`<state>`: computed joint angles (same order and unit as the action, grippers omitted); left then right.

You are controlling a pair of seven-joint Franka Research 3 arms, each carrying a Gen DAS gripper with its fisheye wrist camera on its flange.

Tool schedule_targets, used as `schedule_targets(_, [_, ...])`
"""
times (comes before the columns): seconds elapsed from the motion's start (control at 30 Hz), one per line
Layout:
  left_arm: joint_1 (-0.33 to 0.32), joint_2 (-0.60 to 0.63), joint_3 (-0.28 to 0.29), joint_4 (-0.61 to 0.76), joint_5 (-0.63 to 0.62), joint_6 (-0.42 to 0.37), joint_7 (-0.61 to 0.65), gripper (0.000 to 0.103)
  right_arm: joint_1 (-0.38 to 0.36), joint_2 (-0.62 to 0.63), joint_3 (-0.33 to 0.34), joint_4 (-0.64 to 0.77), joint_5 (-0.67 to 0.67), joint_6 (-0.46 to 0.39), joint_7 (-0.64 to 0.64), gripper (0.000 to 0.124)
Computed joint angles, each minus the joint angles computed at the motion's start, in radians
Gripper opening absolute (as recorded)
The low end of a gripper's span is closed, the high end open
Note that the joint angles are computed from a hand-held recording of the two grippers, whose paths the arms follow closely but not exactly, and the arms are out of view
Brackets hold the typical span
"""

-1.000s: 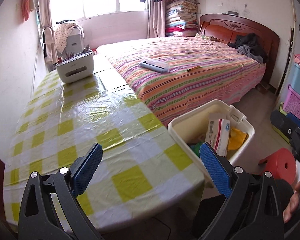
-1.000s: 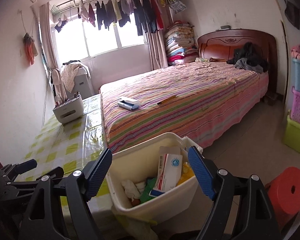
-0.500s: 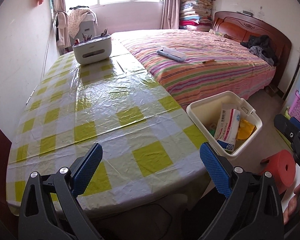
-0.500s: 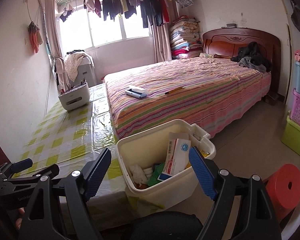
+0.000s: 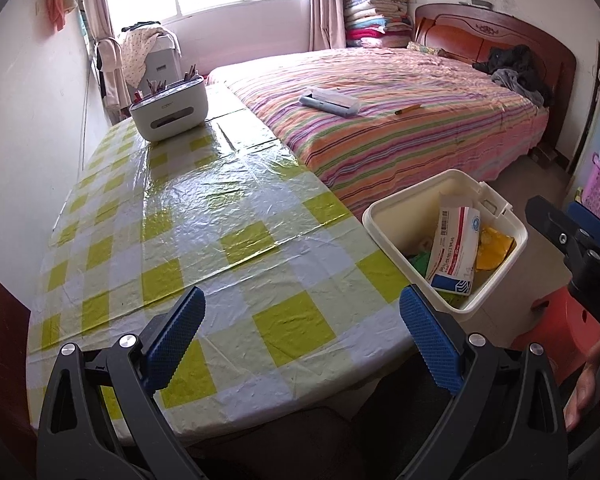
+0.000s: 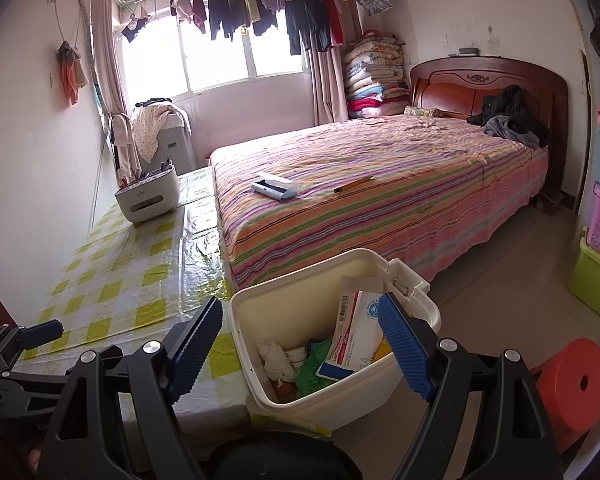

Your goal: Collect trash

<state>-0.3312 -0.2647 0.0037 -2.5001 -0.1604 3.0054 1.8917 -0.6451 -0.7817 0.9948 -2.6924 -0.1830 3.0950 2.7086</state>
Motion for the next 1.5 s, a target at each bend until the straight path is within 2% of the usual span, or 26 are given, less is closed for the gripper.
schedule_targets(0.37, [0.077,0.048,-0.077,0.042,0.111,-0.028,-0.091,0.096,-0.068,0.041,0.033,0.015,0.009,0.034,-0.017,0.078])
schedule_targets(0.6, [0.099,0.070,-0.100,0.054,0.167,-0.039,-0.125,0.096,-0.096,0.068,0.047,0.019,0.022,0.045,-0.029,0.078])
schedule_targets(0.83, [0.088,0.087,-0.098,0.076,0.146,-0.062,-0.103,0.096,-0.102,0.064,0.052,0.015,0.031,0.036,-0.027,0.078])
schedule_targets(1.07, [0.105,0.087,-0.128,0.070,0.198,-0.046,-0.139,0.096,-0.094,0.058,0.037,0.002,0.024,0.026,-0.022,0.078])
schedule_targets(1.5, [0.096,0.107,-0.134,0.089,0.213,-0.071,-0.137,0.096,-0.100,0.078,0.026,-0.004,0.012,0.030,-0.025,0.078])
